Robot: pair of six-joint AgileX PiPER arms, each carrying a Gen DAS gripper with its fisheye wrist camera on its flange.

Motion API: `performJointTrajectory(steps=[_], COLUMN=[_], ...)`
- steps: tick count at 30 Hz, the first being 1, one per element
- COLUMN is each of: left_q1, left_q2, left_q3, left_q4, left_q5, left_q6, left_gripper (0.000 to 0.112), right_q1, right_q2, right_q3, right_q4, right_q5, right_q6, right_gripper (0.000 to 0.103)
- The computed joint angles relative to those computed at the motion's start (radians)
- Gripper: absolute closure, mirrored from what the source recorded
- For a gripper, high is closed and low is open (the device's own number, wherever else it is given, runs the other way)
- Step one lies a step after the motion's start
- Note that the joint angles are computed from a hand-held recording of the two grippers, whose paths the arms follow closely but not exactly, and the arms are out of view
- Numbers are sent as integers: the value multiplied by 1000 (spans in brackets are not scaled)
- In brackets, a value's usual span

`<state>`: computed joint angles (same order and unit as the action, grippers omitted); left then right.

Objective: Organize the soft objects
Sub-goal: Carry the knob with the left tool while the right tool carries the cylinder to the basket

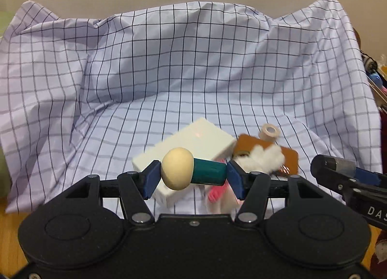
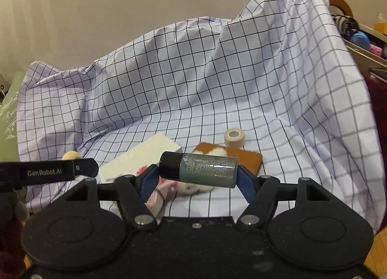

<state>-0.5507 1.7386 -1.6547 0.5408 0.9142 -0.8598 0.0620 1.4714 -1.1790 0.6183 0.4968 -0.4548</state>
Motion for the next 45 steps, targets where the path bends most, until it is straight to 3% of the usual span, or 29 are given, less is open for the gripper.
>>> performJointTrajectory(steps=[12,23,30,45], left_q1=[-193,-299,-332,-355], left_q2=[-125,-134,-153,-181], left_q3=[277,372,413,493], left_q4=[79,92,87,89], left_q5=[-5,21,28,9], left_q6=[-286,-448,-512,-583], left_gripper=[56,56,56,56], right_q1=[-58,-139,-168,-64], right_q2=[-276,-439,-477,-460], right_q3=[320,476,506,513], right_q4=[101,176,193,10], right_q5=[-10,51,96,58], right_q6=[-67,-127,-158,47], right_gripper=[34,34,34,34])
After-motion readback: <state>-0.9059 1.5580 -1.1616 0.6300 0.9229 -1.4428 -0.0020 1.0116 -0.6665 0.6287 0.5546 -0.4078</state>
